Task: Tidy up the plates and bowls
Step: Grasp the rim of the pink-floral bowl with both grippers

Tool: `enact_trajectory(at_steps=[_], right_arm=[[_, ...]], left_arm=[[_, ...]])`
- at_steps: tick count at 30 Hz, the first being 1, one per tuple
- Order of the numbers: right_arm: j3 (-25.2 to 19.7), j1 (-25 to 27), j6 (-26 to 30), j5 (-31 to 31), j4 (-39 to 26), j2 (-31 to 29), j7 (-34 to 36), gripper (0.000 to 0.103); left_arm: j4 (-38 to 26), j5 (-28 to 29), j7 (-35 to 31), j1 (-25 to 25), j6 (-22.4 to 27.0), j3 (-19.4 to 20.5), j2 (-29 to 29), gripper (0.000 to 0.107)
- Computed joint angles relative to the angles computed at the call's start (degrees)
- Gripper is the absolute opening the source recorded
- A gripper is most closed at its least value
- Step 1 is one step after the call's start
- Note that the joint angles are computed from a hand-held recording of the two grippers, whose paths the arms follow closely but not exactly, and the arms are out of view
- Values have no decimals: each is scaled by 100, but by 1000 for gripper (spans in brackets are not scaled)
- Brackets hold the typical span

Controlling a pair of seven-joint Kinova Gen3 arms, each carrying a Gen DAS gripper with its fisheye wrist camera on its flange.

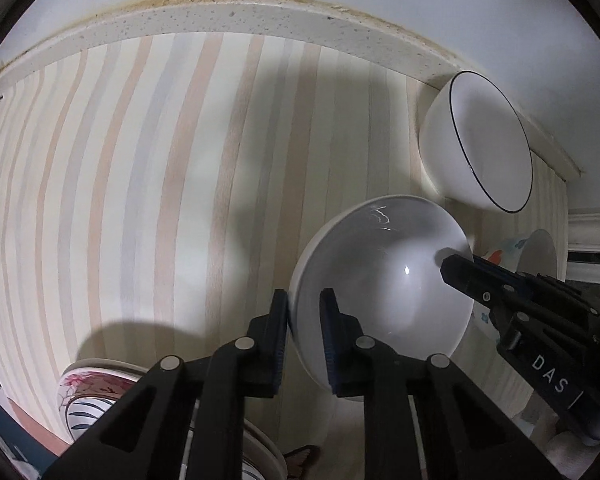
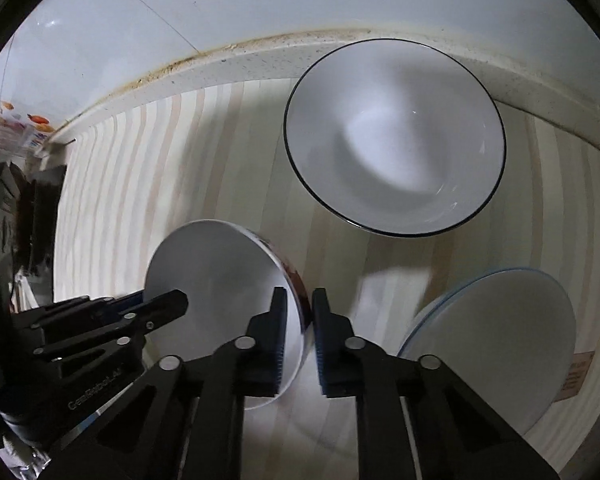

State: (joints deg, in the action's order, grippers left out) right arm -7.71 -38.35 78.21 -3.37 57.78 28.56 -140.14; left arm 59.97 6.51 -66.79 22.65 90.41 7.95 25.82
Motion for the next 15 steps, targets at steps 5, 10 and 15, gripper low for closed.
enact_trajectory(at_steps=[5, 10, 15], right_arm=[[-38, 93, 3, -125, 28, -48, 70, 12], [-49, 58, 96, -110, 141, -314, 37, 12], [-141, -61, 131, -100, 556, -857, -241, 12]], left_arm=[[-245, -86, 68, 106, 255, 12, -34, 14], [-420, -125, 100, 296, 510, 70, -233, 14], [-385, -76, 62, 441, 742, 161, -498, 14]])
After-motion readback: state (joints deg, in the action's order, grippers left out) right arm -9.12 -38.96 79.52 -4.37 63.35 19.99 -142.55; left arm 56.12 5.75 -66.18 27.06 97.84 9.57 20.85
